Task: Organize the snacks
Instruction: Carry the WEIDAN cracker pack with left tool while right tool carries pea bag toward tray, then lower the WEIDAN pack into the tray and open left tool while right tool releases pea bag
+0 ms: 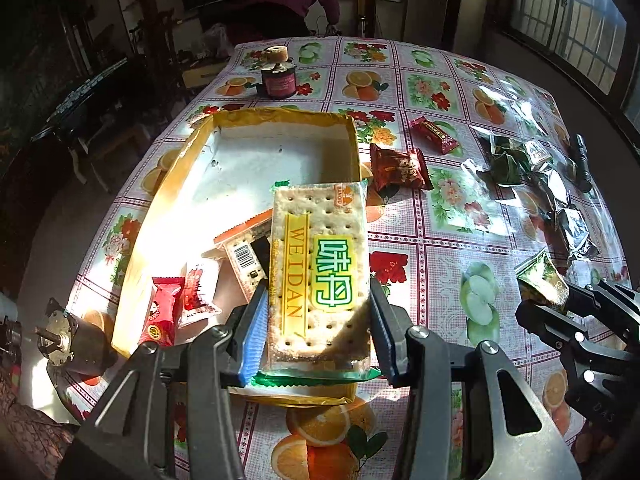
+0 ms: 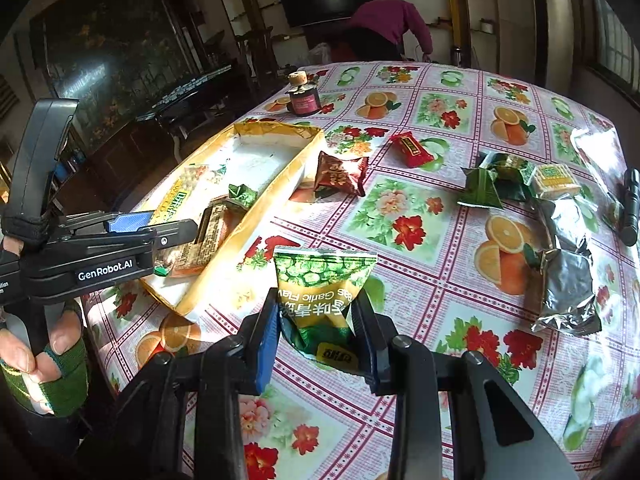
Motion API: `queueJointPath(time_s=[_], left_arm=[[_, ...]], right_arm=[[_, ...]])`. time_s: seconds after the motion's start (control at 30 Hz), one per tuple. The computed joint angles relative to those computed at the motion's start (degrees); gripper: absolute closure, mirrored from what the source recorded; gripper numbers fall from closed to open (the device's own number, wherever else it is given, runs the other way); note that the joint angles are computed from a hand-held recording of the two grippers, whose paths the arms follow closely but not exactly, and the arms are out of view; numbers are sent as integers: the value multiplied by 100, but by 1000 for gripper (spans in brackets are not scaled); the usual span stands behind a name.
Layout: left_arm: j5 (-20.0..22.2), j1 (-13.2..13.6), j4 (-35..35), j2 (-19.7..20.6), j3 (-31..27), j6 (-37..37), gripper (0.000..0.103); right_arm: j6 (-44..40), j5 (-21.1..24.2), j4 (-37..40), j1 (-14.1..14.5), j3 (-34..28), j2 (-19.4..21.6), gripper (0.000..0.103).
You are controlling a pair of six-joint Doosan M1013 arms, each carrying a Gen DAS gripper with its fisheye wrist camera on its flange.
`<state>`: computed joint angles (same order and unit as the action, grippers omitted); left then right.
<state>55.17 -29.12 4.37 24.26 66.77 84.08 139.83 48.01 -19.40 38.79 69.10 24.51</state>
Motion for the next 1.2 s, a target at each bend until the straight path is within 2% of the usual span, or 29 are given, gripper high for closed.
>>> queueJointPath(time_s=[0.33, 0.6, 1.2], left_arm=[[-100, 216, 94, -48, 38, -265, 55], [-50, 364, 87, -3, 5, -427, 55], [118, 410, -21, 196, -151, -322, 55]], right_arm=[[-771, -36, 416, 25, -818, 511, 69], [-791, -8, 524, -10, -1030, 657, 69], [-1218, 116, 999, -173, -1877, 1236, 69]])
